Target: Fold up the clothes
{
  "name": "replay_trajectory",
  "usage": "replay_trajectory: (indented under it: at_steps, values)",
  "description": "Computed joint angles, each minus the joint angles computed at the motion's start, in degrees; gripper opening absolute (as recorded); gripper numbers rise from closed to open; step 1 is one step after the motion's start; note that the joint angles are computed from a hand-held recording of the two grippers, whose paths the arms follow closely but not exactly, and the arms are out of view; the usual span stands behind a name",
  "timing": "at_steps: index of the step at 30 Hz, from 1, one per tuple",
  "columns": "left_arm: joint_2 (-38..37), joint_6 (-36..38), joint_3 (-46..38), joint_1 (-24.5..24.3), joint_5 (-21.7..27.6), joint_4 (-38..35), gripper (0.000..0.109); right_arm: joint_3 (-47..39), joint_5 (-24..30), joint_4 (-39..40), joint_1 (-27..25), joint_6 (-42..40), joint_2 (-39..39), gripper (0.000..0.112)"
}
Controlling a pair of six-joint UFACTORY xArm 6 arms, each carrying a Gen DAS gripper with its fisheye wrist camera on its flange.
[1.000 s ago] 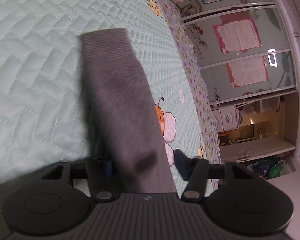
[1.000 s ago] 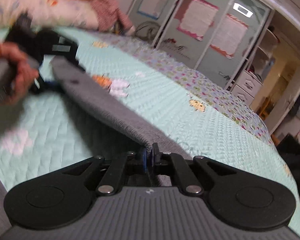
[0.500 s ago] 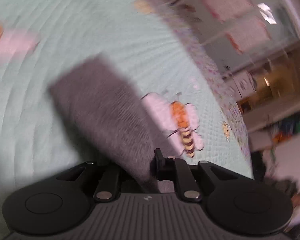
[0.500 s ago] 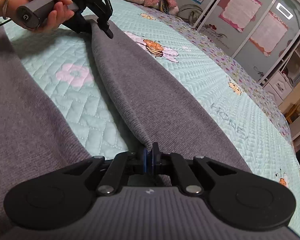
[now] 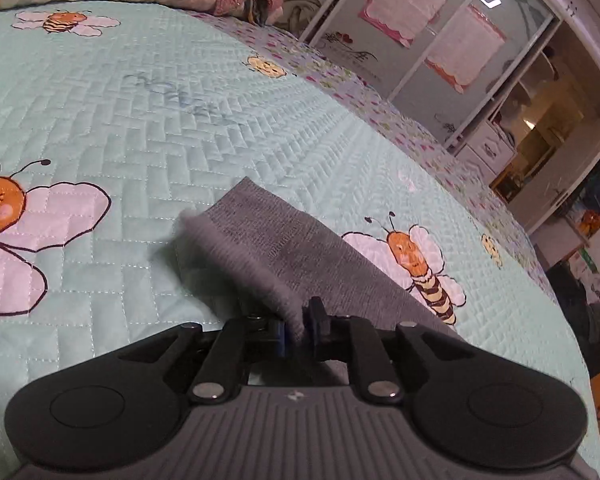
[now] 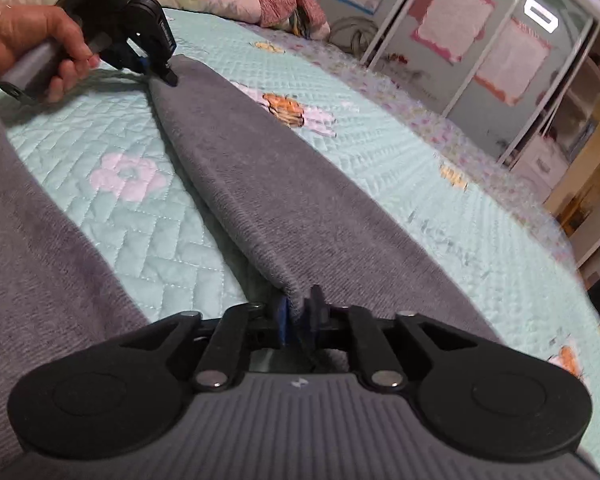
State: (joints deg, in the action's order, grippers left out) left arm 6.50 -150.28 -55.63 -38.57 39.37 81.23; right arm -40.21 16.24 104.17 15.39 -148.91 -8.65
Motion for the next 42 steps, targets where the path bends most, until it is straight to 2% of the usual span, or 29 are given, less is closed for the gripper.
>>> replay_trajectory:
  at_steps: [1,3,5,7,9,10,13,14,15,17,20,22,24,25,26,27,28,31,33,36,37,39,40,42]
  values:
    - [0.71,1.53,-1.11,-0.07,0.52,-1.12,0.013,1.41,1.01,0.62,-0.55,-1.36,-1.45,0.03]
    - [2.08,4.65,-3.42,-0.44,1.51,-3.79,0.014,3.55,5.43,-3.42,-3.21,3.1,-3.82,0.033]
    - [2.87,7.24,-4.99,0.03,1.63,-5.7,0.015,3.13,11.39,-10.72,-8.04,14.93,-4.8,0.033]
    - [3.8,9.51,-6.35,0.84,1.21,-6.33,0.016,-0.9,14.52,-16.04,-12.52,26.92,-2.69,0.033]
    - [2.97,10.29,-5.42,0.56,1.48,-7.01,0.016,-8.2,15.07,-24.23,-15.31,38.25,2.81,0.034]
    - [2.8,10.27,-5.18,0.5,1.41,-6.9,0.016,-12.31,14.86,-27.55,-16.2,41.19,6.32,0.035]
    - [2.26,10.17,-4.4,0.32,1.22,-6.53,0.016,-23.8,11.47,-36.81,-16.56,44.32,16.79,0.035]
    - [2.39,10.58,-4.49,0.41,1.14,-6.39,0.016,-27.24,11.8,-39.54,-16.99,46.02,19.77,0.035]
    - [2.62,10.69,-4.69,0.64,1.01,-6.16,0.016,-30.73,14.05,-42.3,-17.81,48.49,22.44,0.035]
    - [2.86,10.76,-4.87,1.04,0.78,-5.84,0.016,-38.54,22.72,-51.55,-19.69,57.0,27.95,0.035]
    - [3.24,10.69,-5.35,1.78,0.42,-5.17,0.016,-45.38,28.9,-58.38,-20.05,60.43,33.56,0.035]
    - [3.56,9.77,-5.59,2.41,-0.1,-4.34,0.016,-47.03,29.33,-56.97,-19.83,58.56,35.27,0.036]
    - [3.97,10.38,-6.08,2.85,-0.42,-3.95,0.016,-49.86,32.06,-57.52,-20.02,61.32,37.22,0.033]
    - [4.36,12.13,-6.69,2.74,0.15,-4.59,0.014,-51.21,33.77,-58.27,-20.16,63.25,38.1,0.027]
    - [4.77,13.86,-7.31,2.64,0.74,-5.21,0.013,-52.28,35.35,-58.92,-20.14,65.16,38.65,0.014]
    - [5.12,15.2,-7.93,2.46,1.48,-5.59,0.009,-52.02,35.61,-59.17,-19.91,65.66,38.26,0.007]
    - [5.47,16.51,-8.55,2.28,2.23,-5.93,0.008,-51.0,35.16,-59.28,-19.62,65.36,37.38,0.005]
    - [6.55,18.73,-11.12,0.72,7.33,-4.19,0.006,-47.84,31.93,-55.83,-19.33,62.2,34.67,0.003]
    - [7.67,20.52,-13.62,-0.41,11.56,-1.66,0.006,-47.39,29.2,-49.42,-19.08,60.73,34.16,0.003]
    - [11.46,25.86,-19.6,-1.5,19.36,0.7,0.006,-47.38,21.56,-42.84,-16.57,59.38,35.22,0.004]
    - [13.72,30.37,-22.47,-1.55,22.15,0.4,0.01,-47.7,19.15,-41.73,-15.48,59.37,36.25,0.004]
    - [17.99,38.69,-27.36,0.37,22.73,-4.68,0.014,-48.49,16.18,-42.92,-13.9,61.44,38.43,0.01]
    - [18.25,39.99,-27.68,2.0,20.52,-9.46,0.013,-48.31,14.84,-43.39,-13.35,62.35,38.88,0.011]
    - [16.99,35.73,-24.89,4.41,16.06,-13.79,0.017,-47.0,14.7,-38.0,-13.93,61.57,37.67,0.018]
